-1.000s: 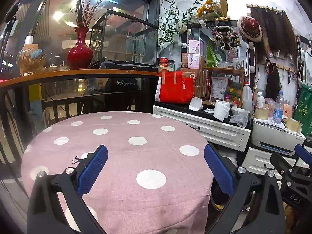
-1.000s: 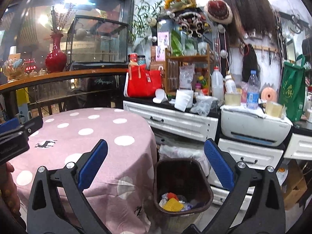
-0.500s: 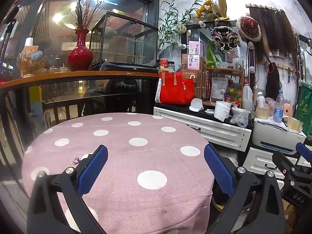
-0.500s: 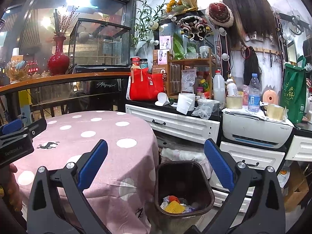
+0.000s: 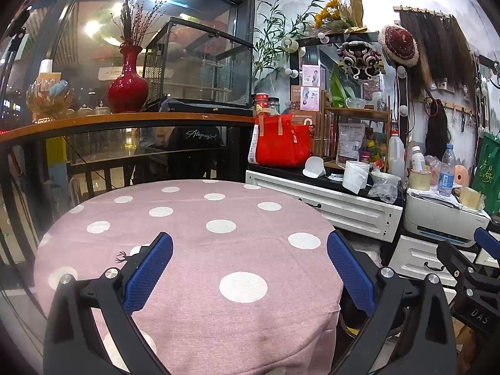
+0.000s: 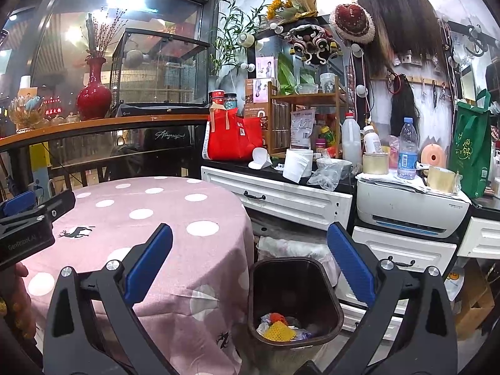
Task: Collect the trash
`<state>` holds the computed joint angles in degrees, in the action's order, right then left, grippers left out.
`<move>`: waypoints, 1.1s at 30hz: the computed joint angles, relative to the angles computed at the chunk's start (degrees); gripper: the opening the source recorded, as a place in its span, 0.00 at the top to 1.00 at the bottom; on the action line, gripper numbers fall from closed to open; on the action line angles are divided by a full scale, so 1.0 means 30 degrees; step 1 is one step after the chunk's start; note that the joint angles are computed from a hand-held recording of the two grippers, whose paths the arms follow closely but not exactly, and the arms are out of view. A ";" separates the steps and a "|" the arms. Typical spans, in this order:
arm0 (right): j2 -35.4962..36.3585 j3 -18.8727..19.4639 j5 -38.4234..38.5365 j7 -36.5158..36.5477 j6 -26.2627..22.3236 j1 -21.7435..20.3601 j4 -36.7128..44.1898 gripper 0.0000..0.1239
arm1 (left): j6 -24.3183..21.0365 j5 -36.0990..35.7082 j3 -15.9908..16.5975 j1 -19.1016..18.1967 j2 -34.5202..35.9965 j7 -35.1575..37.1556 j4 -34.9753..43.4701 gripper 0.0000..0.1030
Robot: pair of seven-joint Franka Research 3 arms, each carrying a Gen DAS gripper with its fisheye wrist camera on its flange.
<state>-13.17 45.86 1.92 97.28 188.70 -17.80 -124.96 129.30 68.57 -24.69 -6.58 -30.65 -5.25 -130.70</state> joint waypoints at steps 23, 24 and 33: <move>0.0040 -0.0129 -0.0198 0.0229 0.0002 0.0135 -0.0041 0.21 | 0.0274 -0.0260 0.0070 0.0053 -0.0023 0.0052 -0.0078 0.05; 0.0044 -0.0118 -0.0175 0.0209 -0.0032 0.0134 -0.0034 0.21 | 0.0268 -0.0259 0.0063 0.0048 -0.0008 0.0073 -0.0071 0.05; 0.0026 -0.0052 -0.0262 0.0303 -0.0065 0.0086 -0.0063 0.21 | 0.0187 -0.0232 0.0037 -0.0021 0.0122 0.0091 0.0024 0.05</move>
